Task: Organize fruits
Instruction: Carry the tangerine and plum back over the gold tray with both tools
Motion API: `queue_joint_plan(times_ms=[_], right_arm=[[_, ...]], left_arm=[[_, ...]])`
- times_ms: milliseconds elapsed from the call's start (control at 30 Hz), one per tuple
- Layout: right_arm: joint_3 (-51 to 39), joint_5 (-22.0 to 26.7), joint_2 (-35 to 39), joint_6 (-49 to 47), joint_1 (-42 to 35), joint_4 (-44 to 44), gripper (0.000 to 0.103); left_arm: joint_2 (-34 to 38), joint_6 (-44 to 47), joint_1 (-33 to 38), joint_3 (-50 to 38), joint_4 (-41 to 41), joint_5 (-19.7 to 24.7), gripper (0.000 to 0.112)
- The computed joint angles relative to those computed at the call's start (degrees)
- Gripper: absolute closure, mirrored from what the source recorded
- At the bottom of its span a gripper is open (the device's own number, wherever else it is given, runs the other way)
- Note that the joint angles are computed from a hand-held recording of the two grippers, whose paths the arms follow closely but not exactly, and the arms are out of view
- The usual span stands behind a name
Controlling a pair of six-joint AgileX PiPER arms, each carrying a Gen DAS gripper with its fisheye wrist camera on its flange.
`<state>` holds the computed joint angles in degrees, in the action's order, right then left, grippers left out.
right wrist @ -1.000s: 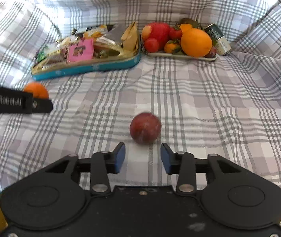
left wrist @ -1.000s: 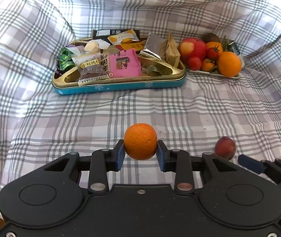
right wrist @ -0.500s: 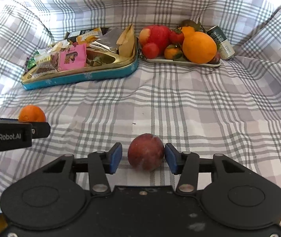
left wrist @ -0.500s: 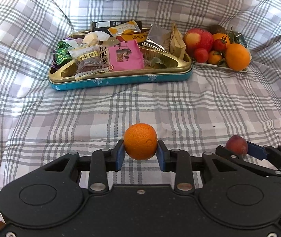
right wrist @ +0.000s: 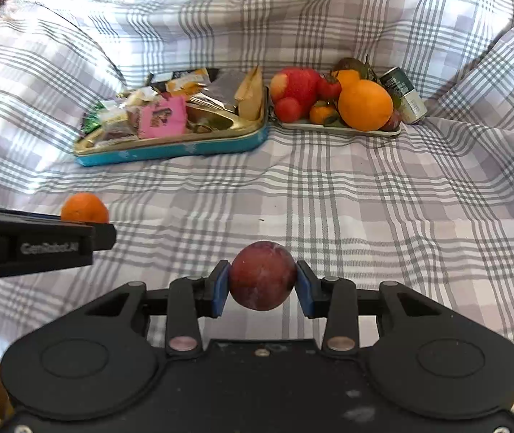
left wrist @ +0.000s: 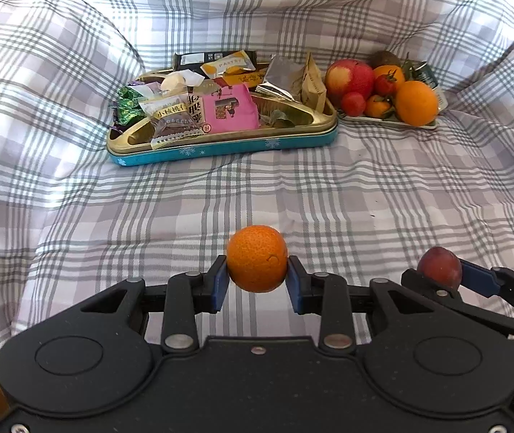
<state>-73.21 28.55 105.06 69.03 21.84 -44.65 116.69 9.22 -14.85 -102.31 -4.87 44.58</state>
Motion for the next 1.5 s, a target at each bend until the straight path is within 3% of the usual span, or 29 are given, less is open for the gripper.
queue_joint_plan(times_ms=[333,733,1167,1500], right_arm=[[13.00,1.45,-12.70,14.30,7.40,-11.65,0.062],[24.43,7.65,-24.88,24.15,18.52,-19.17,0.062],[32.44,17.43,-33.25,27.85,33.00,-17.79,0.062],[32.29,17.37,-32.58,26.26,31.51,-13.72,0.062]], left_arm=[[-12.48,1.12,0.12,15.30,-1.52,-5.21,0.070],[-24.08,-0.48,-0.32,28.92,0.06,-7.15,0.070],[-32.39,-7.75,-1.75,39.38,5.11,-8.10,0.070],[-32.56,-20.53,-5.08,43.58,14.69,-9.93,0.070]])
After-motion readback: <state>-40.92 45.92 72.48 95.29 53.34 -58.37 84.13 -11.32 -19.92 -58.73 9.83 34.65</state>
